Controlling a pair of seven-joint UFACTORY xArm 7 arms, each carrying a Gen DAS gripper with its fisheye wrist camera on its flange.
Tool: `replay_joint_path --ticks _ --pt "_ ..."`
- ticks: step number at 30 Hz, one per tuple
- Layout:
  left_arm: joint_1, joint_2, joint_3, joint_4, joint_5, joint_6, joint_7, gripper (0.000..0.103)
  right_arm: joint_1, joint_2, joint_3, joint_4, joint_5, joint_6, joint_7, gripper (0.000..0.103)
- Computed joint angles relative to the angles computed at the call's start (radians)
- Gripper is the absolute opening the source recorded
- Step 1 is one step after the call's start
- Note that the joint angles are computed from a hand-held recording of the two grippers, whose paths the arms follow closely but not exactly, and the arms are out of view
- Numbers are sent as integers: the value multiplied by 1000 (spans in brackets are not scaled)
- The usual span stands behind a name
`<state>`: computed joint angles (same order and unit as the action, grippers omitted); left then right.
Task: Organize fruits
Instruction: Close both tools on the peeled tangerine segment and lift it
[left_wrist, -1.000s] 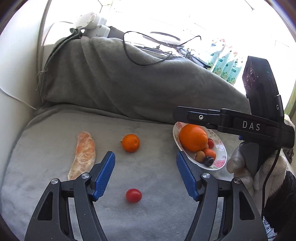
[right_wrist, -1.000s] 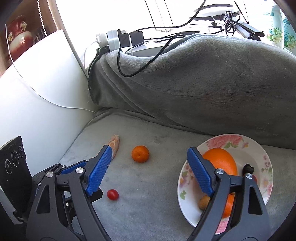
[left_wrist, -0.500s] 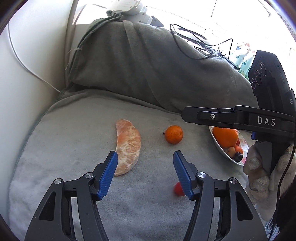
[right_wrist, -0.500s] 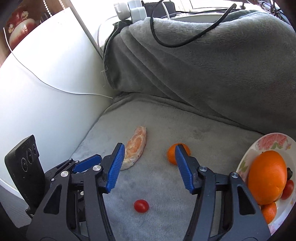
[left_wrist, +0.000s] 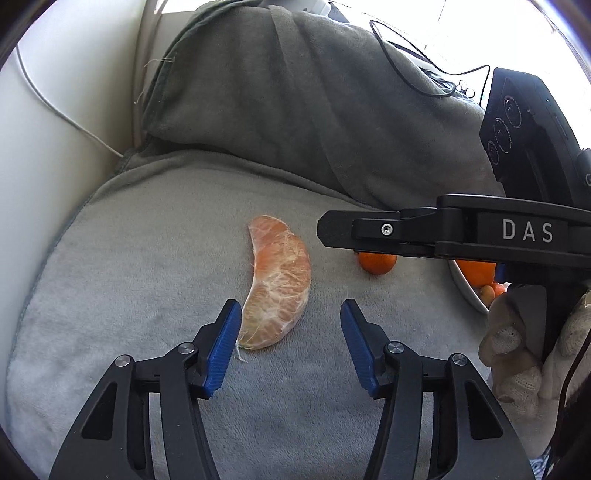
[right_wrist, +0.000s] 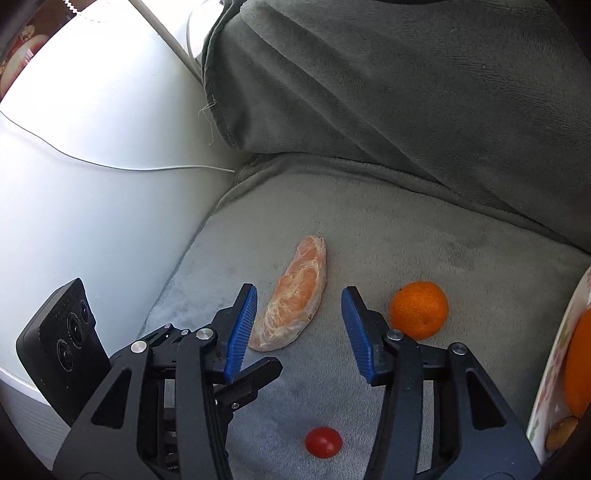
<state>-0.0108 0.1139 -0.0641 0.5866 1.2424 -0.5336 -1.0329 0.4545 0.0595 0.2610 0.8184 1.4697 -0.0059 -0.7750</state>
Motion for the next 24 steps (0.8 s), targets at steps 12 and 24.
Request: replay_joint_path --ticks 12,24 --pt "11 61 -8 83 89 19 -93 54 -58 98 36 53 -178 24 180 41" --pt "-29 140 22 227 281 37 -313 54 -145 166 120 96 -233 24 216 33"
